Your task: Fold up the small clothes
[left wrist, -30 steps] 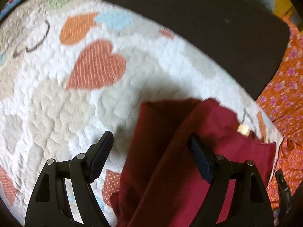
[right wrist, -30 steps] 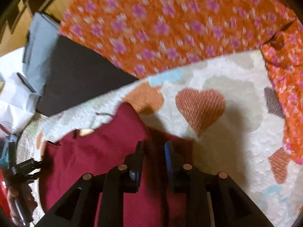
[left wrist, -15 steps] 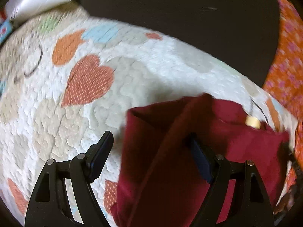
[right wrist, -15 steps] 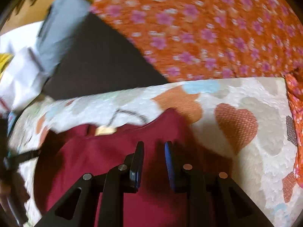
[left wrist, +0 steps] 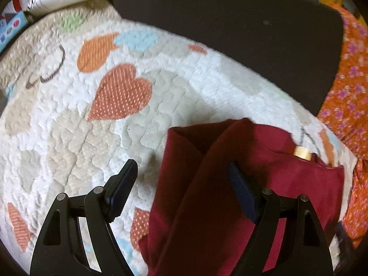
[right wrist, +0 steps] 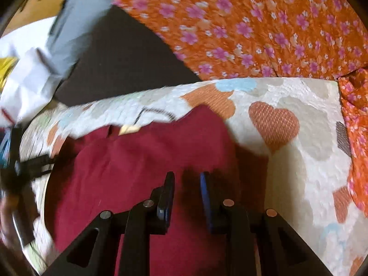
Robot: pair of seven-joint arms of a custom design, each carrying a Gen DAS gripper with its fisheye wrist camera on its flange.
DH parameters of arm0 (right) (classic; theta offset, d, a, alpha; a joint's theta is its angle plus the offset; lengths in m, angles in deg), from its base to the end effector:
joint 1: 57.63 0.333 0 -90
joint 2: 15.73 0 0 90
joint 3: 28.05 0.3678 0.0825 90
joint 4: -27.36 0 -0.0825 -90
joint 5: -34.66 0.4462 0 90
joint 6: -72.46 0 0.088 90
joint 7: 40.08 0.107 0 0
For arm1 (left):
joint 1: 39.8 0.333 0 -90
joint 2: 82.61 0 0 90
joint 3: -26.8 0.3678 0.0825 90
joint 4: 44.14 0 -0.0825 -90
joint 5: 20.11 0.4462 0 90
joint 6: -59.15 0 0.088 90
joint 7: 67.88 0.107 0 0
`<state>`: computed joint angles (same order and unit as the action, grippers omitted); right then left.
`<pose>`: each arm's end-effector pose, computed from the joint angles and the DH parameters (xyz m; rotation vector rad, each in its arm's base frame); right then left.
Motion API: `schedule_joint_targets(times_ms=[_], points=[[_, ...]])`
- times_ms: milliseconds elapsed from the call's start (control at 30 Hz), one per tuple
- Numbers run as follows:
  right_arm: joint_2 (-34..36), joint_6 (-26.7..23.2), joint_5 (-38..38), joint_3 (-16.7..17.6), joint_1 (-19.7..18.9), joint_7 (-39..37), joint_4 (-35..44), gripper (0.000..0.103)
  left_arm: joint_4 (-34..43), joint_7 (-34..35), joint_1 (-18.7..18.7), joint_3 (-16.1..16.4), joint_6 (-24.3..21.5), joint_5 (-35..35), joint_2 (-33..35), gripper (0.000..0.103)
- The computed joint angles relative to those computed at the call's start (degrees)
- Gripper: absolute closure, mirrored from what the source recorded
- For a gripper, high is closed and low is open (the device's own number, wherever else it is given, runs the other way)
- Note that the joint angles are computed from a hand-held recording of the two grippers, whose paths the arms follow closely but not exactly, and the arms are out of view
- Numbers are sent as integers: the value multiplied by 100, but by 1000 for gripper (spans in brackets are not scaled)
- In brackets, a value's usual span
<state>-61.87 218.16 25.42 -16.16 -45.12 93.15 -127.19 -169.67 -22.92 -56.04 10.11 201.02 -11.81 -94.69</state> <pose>0.3418 0.1663 0.5460 -1.5677 1.9935 -0.5395 0.4781 -0.3216 0.5504 -2.1161 1.8942 -0.6711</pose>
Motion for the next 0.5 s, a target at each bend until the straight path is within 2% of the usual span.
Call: schedule_joint_targets(times_ms=[233,300,400,500], points=[[-691,-646,-29,373,336,312,-354,81,-298,63,-89,-139,6,130,-590,22],[-798,-806,-84,469,367,452,-452,74,-380,91,-103,-181,-14,183,-729,22],[-702,-1042,-22,369,475,559,-520,71,-503,120,-144,-257,-43,246,-972,22],[-853,-1158,-49,413,577,680,-506,71,-625,172,-150,-376,-68,439,-1245,22]])
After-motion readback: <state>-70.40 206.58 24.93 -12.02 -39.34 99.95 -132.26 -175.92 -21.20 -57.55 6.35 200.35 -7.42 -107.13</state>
